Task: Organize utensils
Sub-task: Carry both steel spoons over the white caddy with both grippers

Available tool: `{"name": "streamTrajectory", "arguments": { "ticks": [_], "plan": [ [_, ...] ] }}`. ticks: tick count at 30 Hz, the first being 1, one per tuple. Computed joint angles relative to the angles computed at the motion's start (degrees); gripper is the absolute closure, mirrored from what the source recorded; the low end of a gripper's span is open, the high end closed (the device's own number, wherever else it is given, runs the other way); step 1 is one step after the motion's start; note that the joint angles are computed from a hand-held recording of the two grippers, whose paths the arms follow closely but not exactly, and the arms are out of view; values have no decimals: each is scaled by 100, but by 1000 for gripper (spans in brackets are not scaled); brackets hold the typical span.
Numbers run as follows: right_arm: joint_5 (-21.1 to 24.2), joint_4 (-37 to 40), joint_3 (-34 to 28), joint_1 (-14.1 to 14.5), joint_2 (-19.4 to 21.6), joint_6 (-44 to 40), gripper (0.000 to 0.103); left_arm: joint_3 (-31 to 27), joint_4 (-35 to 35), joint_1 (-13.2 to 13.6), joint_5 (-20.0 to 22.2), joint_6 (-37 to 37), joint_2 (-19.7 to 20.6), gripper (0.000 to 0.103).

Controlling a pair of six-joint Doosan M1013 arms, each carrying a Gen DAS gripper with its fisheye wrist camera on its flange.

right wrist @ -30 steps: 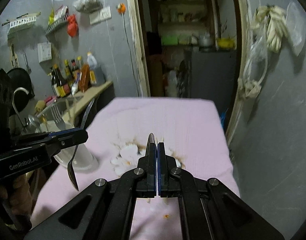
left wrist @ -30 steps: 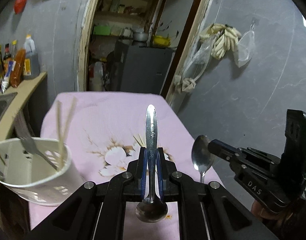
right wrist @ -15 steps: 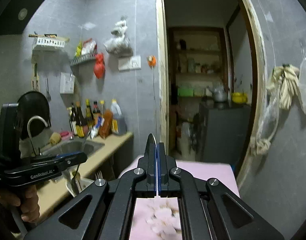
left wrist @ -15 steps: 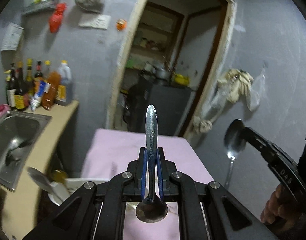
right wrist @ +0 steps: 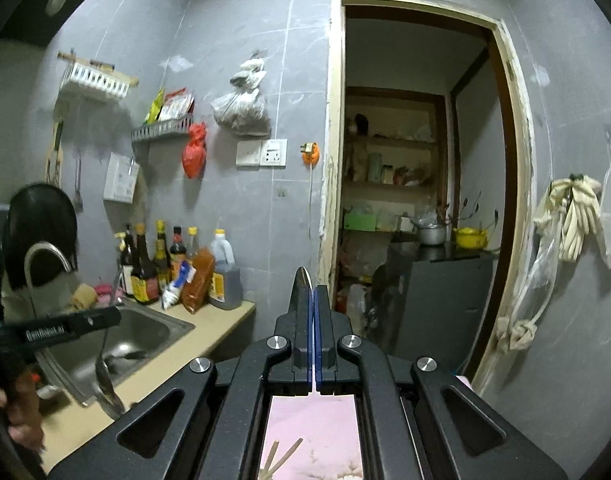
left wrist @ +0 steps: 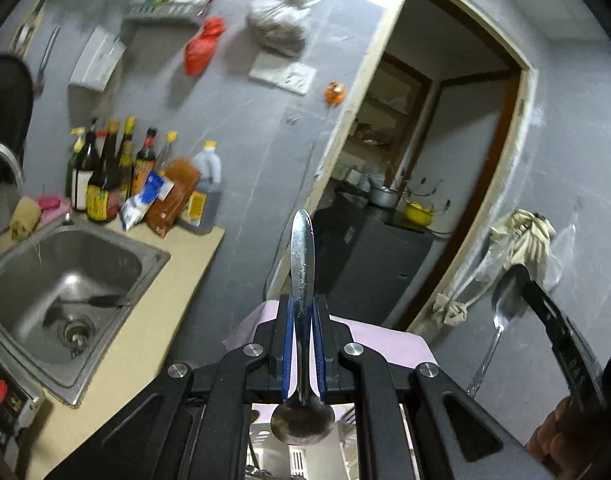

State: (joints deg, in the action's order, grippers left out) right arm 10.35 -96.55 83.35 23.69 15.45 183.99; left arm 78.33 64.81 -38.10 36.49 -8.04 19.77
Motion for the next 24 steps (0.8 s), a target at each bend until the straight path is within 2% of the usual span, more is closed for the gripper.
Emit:
{"name": "streamTrajectory", "arguments": {
  "ticks": [3,6,12,17,24],
  "plan": [
    [72,334,-19,31,81,-461,102,30,-261,94,-130,100,47,94],
    [118,385,7,41,154,-582,102,60,-381,115,-219,237,94,94],
    [176,1043,46,59,260,-1211,102,189,-238,129,-407,22,173,94],
    [137,1445,71,66,300,-1620,102,260,-177,129,-478,-143,210,94],
    [20,2292,87,31,316,-2487,102,254,-408,129,-452,94,263,94]
  ]
}}
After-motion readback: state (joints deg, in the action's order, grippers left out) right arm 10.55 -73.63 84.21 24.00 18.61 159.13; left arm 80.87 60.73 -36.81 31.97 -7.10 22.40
